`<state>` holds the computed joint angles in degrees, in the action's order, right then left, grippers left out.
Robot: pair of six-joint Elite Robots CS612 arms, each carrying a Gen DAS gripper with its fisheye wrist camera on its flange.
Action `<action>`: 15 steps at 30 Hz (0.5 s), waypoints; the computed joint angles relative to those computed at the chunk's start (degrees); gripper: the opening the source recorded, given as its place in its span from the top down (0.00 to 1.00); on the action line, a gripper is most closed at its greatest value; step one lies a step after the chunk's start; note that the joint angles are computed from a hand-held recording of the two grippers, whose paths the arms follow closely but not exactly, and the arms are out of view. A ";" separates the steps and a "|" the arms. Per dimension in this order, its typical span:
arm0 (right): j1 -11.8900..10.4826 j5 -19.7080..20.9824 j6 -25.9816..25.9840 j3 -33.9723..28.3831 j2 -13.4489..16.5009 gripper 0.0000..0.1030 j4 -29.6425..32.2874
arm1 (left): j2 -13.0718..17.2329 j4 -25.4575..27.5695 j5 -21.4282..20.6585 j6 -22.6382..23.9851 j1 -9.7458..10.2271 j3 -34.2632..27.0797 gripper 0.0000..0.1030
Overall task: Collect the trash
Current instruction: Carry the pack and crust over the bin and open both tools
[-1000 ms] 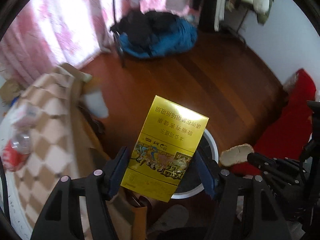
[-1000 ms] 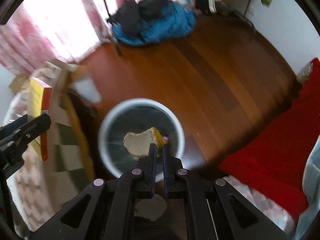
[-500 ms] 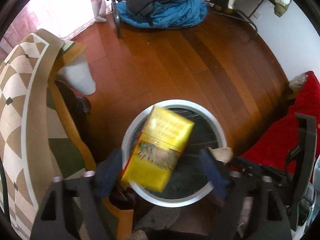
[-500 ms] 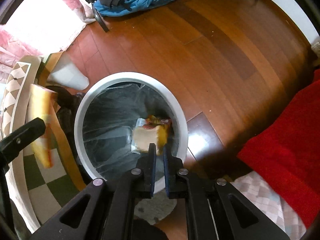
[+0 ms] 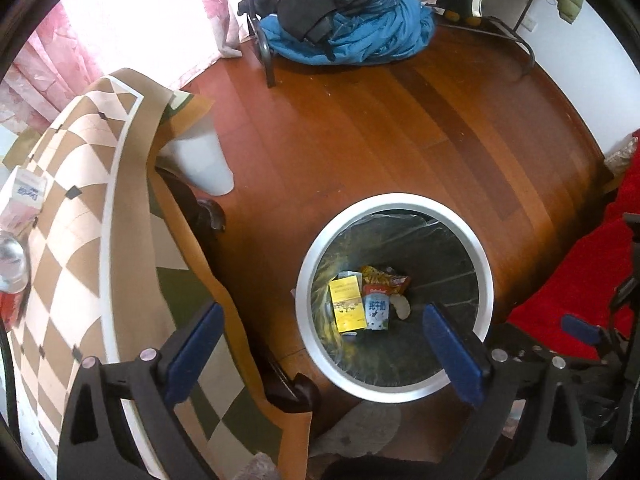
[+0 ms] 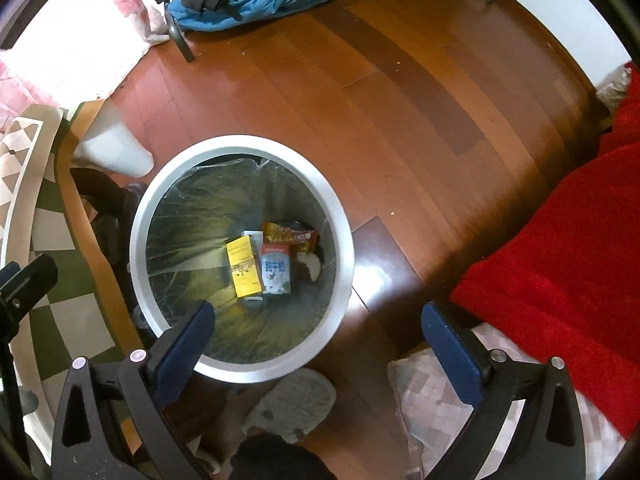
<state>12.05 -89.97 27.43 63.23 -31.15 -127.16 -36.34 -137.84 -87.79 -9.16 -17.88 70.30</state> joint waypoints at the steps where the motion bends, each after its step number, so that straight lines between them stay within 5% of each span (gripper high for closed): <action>1: -0.01 -0.03 -0.01 0.36 -0.36 0.00 -0.07 | -0.26 -0.25 0.23 0.04 -0.04 0.33 0.01; 15: 1.28 -2.89 1.38 7.44 -8.13 0.00 -5.75 | -7.49 -7.65 1.47 0.72 0.06 8.20 0.01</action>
<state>13.33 -92.86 28.80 70.67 -39.28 -132.91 -43.82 -145.49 -86.32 -8.44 -17.82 78.50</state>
